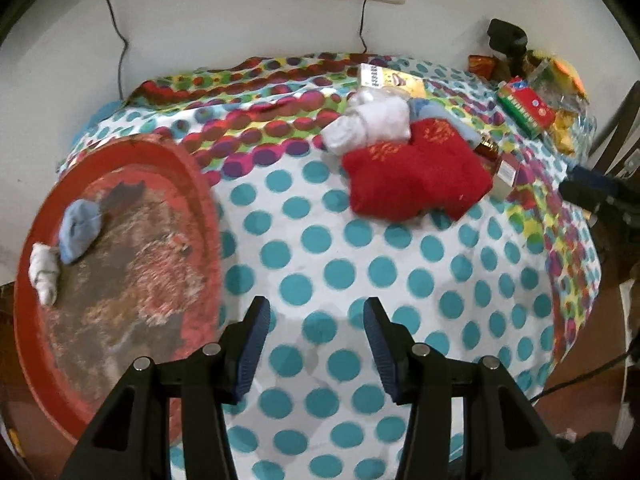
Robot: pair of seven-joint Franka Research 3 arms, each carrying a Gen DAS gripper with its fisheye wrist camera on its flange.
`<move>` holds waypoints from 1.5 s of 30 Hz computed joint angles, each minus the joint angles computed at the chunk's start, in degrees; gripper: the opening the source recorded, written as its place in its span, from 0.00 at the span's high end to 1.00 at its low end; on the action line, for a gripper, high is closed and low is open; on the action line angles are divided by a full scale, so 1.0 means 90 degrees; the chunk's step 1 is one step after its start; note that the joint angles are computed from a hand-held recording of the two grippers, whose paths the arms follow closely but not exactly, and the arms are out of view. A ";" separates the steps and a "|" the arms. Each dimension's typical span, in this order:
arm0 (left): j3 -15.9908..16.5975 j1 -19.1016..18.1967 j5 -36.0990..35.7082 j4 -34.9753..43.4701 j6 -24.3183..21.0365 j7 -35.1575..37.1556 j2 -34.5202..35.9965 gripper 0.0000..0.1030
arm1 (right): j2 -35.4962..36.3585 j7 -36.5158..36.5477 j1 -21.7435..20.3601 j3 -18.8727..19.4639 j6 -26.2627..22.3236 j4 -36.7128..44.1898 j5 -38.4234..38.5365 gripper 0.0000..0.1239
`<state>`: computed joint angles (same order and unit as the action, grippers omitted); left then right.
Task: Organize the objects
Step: 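Move both tools back toward the red socks on the bedspread, then grasp one red sock with the left tool while the right tool grasps the other red sock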
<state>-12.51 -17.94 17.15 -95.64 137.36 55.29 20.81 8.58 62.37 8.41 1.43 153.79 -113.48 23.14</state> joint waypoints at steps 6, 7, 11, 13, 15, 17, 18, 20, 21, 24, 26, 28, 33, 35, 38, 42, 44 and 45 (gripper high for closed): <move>-0.0046 -0.0037 -0.0013 0.0678 0.0036 0.0400 0.0483 0.52 | 0.0275 -0.0547 0.0020 0.0165 -0.0114 0.0182 0.0358 0.39; -0.0039 -0.0071 0.0011 0.0824 -0.0020 0.0493 0.0576 0.52 | 0.0338 -0.0635 0.0034 0.0191 -0.0128 0.0234 0.0383 0.39; -0.0002 -0.0246 0.0220 0.1369 -0.0197 0.0993 0.0944 0.52 | 0.0608 -0.0853 0.0077 0.0235 -0.0256 0.0500 0.0384 0.40; -0.0055 -0.0246 0.0132 0.1673 -0.0283 0.1351 0.1175 0.52 | 0.0786 -0.0885 0.0081 0.0246 -0.0400 0.0706 0.0373 0.40; -0.0105 -0.0247 -0.0003 0.1985 -0.0453 0.1721 0.1393 0.52 | 0.0943 -0.0913 0.0083 0.0255 -0.0518 0.0887 0.0342 0.40; -0.0072 -0.0328 -0.0008 0.2343 -0.0571 0.2016 0.1641 0.52 | 0.1094 -0.0960 0.0082 0.0271 -0.0611 0.1050 0.0321 0.41; -0.0042 -0.0374 -0.0008 0.2512 -0.0670 0.2115 0.1745 0.52 | 0.1172 -0.0989 0.0080 0.0284 -0.0675 0.1142 0.0312 0.41; 0.0022 -0.0471 0.0005 0.2904 -0.0873 0.2295 0.1988 0.52 | 0.1323 -0.1019 0.0102 0.0295 -0.0751 0.1307 0.0257 0.42; 0.0039 -0.0506 -0.0012 0.3127 -0.0993 0.2400 0.2128 0.52 | 0.1400 -0.0984 0.0133 0.0278 -0.0765 0.1387 0.0184 0.44; 0.0104 -0.0599 -0.0044 0.3562 -0.1196 0.2604 0.2410 0.52 | 0.1622 -0.1036 0.0110 0.0328 -0.0843 0.1632 0.0212 0.47; 0.0128 -0.0643 -0.0080 0.3828 -0.1329 0.2745 0.2588 0.52 | 0.1772 -0.1052 0.0122 0.0338 -0.0860 0.1790 0.0169 0.47; 0.0164 -0.0696 -0.0117 0.4120 -0.1479 0.2833 0.2775 0.52 | 0.1898 -0.1013 0.0160 0.0315 -0.0836 0.1912 0.0075 0.48; 0.0309 -0.0859 -0.0131 0.4935 -0.1893 0.2919 0.3260 0.52 | 0.2032 -0.1324 -0.0014 0.0480 -0.0896 0.2043 0.0347 0.67; 0.0354 -0.0910 -0.0155 0.5228 -0.2033 0.2921 0.3430 0.52 | 0.1986 -0.1430 -0.0056 0.0506 -0.0906 0.2008 0.0443 0.71; 0.0408 -0.0980 -0.0195 0.5603 -0.2183 0.2913 0.3652 0.48 | 0.1833 -0.1537 -0.0054 0.0473 -0.0740 0.1821 0.0476 0.76; 0.0427 -0.0985 -0.0269 0.5661 -0.2163 0.2857 0.3693 0.47 | 0.1578 -0.1687 -0.0173 0.0463 -0.0748 0.1587 0.0691 0.77; 0.0413 -0.0955 -0.0326 0.5611 -0.2121 0.2799 0.3662 0.47 | 0.1425 -0.1697 -0.0210 0.0421 -0.0752 0.1439 0.0776 0.77; 0.0406 -0.0941 -0.0351 0.5574 -0.2094 0.2764 0.3639 0.47 | 0.1368 -0.1717 -0.0229 0.0410 -0.0773 0.1386 0.0821 0.77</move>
